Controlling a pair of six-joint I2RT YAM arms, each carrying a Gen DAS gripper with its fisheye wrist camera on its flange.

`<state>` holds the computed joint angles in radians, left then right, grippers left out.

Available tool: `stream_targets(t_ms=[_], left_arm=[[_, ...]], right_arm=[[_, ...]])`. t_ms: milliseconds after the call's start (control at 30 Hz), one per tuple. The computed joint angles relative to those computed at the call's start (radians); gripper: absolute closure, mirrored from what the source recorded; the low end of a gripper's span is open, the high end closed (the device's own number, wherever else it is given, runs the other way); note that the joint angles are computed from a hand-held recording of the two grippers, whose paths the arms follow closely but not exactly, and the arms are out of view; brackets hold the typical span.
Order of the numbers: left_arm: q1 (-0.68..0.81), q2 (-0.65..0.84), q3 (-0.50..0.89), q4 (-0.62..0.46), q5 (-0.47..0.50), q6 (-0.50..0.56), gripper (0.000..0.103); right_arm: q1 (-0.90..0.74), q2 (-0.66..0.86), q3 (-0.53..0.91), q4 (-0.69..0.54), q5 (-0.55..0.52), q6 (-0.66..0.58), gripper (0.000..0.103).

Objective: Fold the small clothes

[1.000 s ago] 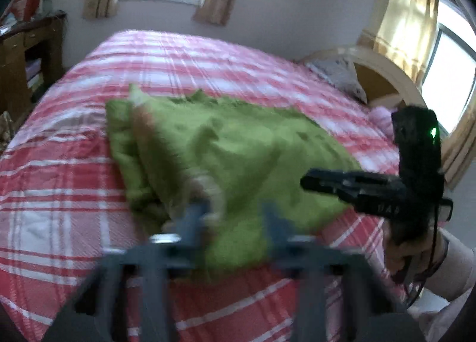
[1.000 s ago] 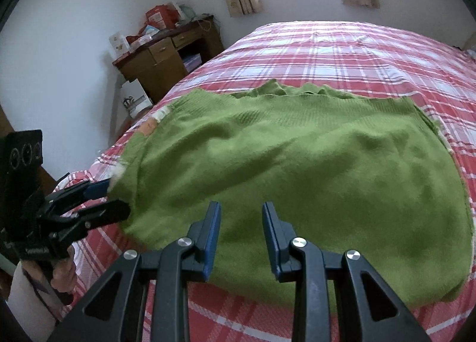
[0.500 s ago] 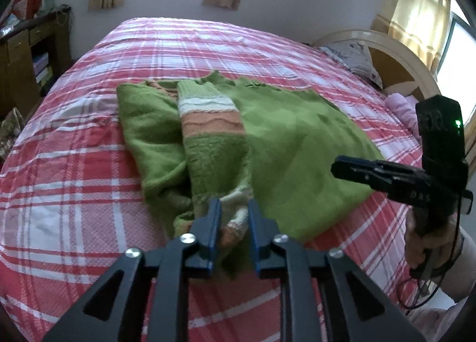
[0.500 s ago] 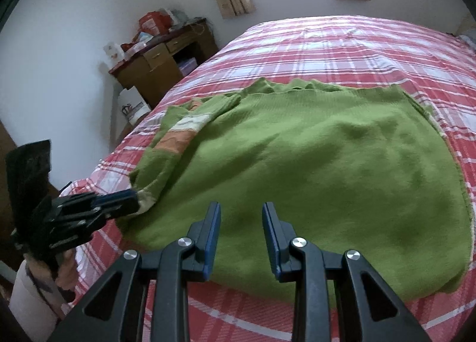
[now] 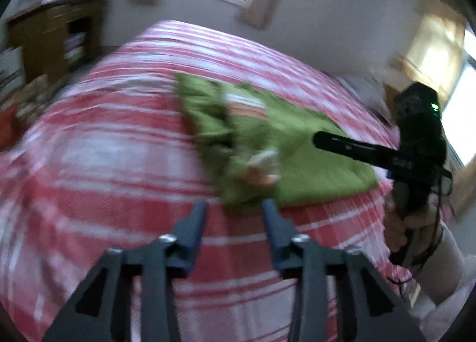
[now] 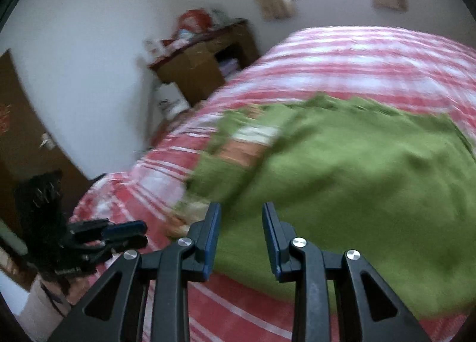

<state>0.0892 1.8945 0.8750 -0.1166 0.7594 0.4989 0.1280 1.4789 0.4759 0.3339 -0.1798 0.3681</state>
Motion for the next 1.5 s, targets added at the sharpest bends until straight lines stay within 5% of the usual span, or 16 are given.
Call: stream_targets(t_ms=[267, 367, 400, 467, 567, 733, 900, 1000, 1167, 1333, 1500], left_arm=[[0.177, 0.015, 0.003, 0.046, -0.006, -0.116, 0.055], [0.202, 0.009, 0.007, 0.052, -0.008, -0.115, 0.055], [0.208, 0.006, 0.006, 0.059, -0.003, -0.119, 0.055], [0.213, 0.007, 0.005, 0.073, 0.003, -0.132, 0.055], [0.223, 0.016, 0.01, 0.08, 0.03, -0.144, 0.055], [0.21, 0.041, 0.027, 0.059, 0.032, -0.136, 0.055], [0.187, 0.011, -0.005, 0.075, 0.039, -0.123, 0.041], [0.173, 0.0, -0.014, 0.08, 0.056, -0.126, 0.041], [0.142, -0.006, -0.027, 0.089, 0.05, -0.129, 0.041], [0.117, 0.002, -0.026, 0.089, 0.024, -0.132, 0.037], [0.103, 0.002, -0.025, 0.099, 0.038, -0.158, 0.037]], right_arm=[[0.195, 0.37, 0.285, -0.068, 0.022, -0.031, 0.073], [0.224, 0.387, 0.274, -0.017, 0.082, -0.043, 0.076], [0.226, 0.386, 0.281, -0.028, 0.074, -0.049, 0.094], [0.229, 0.376, 0.299, -0.062, 0.018, -0.069, 0.095], [0.304, 0.315, 0.293, -0.1, 0.074, -0.158, 0.095], [0.268, 0.366, 0.332, -0.172, -0.056, -0.138, 0.082], [0.129, 0.21, 0.118, 0.085, -0.252, -0.019, 0.073], [0.012, 0.152, 0.069, 0.133, -0.199, 0.029, 0.063], [-0.175, 0.362, 0.255, 0.082, -0.212, 0.157, 0.063], [-0.105, 0.578, 0.591, -0.084, -0.203, 0.17, 0.064], [-0.078, 0.62, 0.657, 0.102, -0.363, 0.257, 0.064]])
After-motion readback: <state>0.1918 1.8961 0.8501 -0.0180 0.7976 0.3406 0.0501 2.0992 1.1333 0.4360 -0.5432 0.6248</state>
